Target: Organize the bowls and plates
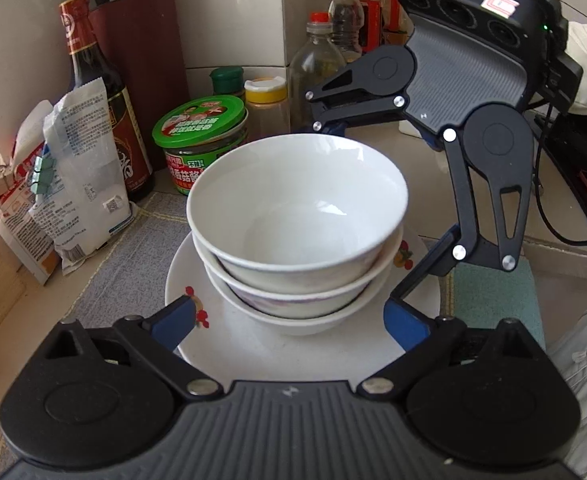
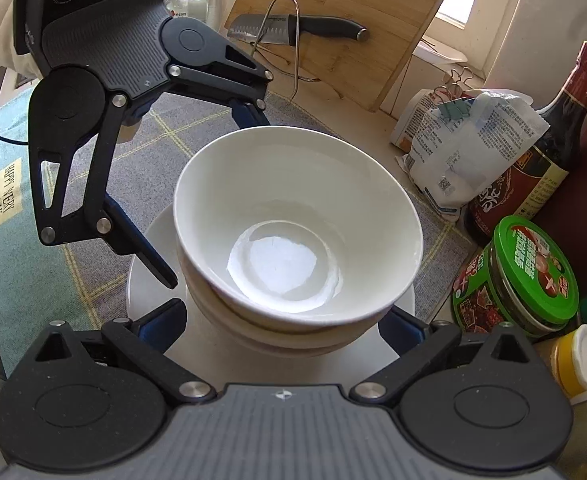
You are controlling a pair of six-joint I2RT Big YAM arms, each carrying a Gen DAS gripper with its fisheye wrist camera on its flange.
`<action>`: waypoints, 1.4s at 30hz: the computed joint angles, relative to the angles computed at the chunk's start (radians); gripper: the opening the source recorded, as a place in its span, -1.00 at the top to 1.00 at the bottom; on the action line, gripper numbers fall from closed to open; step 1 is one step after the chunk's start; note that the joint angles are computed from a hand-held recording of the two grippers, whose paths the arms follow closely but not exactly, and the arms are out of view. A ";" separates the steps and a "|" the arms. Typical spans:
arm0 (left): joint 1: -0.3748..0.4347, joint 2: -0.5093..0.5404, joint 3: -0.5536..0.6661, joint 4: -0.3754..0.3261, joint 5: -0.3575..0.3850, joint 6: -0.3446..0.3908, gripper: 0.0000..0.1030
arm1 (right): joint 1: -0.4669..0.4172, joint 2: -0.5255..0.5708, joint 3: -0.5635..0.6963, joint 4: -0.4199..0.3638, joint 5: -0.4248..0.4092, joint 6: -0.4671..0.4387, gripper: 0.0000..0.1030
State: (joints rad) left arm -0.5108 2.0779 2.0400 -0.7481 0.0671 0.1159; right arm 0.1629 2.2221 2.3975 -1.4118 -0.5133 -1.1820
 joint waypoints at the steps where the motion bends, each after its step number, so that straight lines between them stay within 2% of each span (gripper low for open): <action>1: -0.006 -0.022 -0.037 0.028 -0.025 -0.011 -0.94 | -0.002 -0.009 -0.016 0.015 0.000 0.014 -1.00; 4: -0.025 -0.097 -0.158 0.131 -0.129 -0.048 -0.96 | -0.006 -0.065 -0.107 0.095 0.012 0.066 -1.00; 7: -0.052 -0.180 -0.295 0.281 -0.289 -0.062 -0.99 | -0.004 -0.138 -0.220 0.195 0.038 0.146 -1.00; 9: -0.064 -0.220 -0.355 0.343 -0.356 -0.081 -0.99 | 0.001 -0.208 -0.325 0.293 0.063 0.222 -1.00; 13: -0.071 -0.290 -0.450 0.419 -0.350 -0.175 -0.99 | 0.027 -0.326 -0.500 0.462 0.159 0.441 -1.00; 14: -0.076 -0.298 -0.457 0.412 -0.363 -0.196 -0.99 | 0.037 -0.361 -0.553 0.515 0.195 0.519 -1.00; 16: -0.096 -0.311 -0.458 0.369 -0.433 -0.252 -0.99 | 0.056 -0.425 -0.642 0.578 0.252 0.665 -1.00; 18: -0.114 -0.331 -0.466 0.321 -0.506 -0.335 -0.99 | 0.080 -0.489 -0.730 0.636 0.322 0.809 -1.00; 20: -0.122 -0.342 -0.447 0.224 -0.533 -0.448 -0.99 | 0.109 -0.537 -0.786 0.640 0.411 0.952 -1.00; 21: -0.121 -0.353 -0.444 0.181 -0.517 -0.504 -0.99 | 0.121 -0.558 -0.805 0.632 0.442 1.017 -1.00; 23: -0.124 -0.373 -0.445 0.129 -0.503 -0.580 -0.99 | 0.145 -0.597 -0.843 0.621 0.493 1.119 -1.00; 24: -0.130 -0.375 -0.432 0.080 -0.521 -0.620 -0.99 | 0.155 -0.612 -0.858 0.619 0.515 1.150 -1.00; 26: -0.145 -0.370 -0.393 -0.023 -0.582 -0.700 -0.99 | 0.181 -0.657 -0.901 0.627 0.565 1.195 -1.00; 27: -0.150 -0.373 -0.388 -0.044 -0.593 -0.719 -0.99 | 0.190 -0.675 -0.917 0.632 0.577 1.206 -1.00; 29: -0.159 -0.391 -0.398 -0.053 -0.585 -0.735 -0.99 | 0.205 -0.705 -0.943 0.644 0.598 1.227 -1.00; 33: -0.178 -0.417 -0.410 -0.053 -0.588 -0.721 -0.99 | 0.223 -0.748 -0.976 0.663 0.627 1.264 -1.00; 42: -0.191 -0.429 -0.403 -0.103 -0.619 -0.758 -0.99 | 0.230 -0.785 -1.004 0.676 0.630 1.295 -1.00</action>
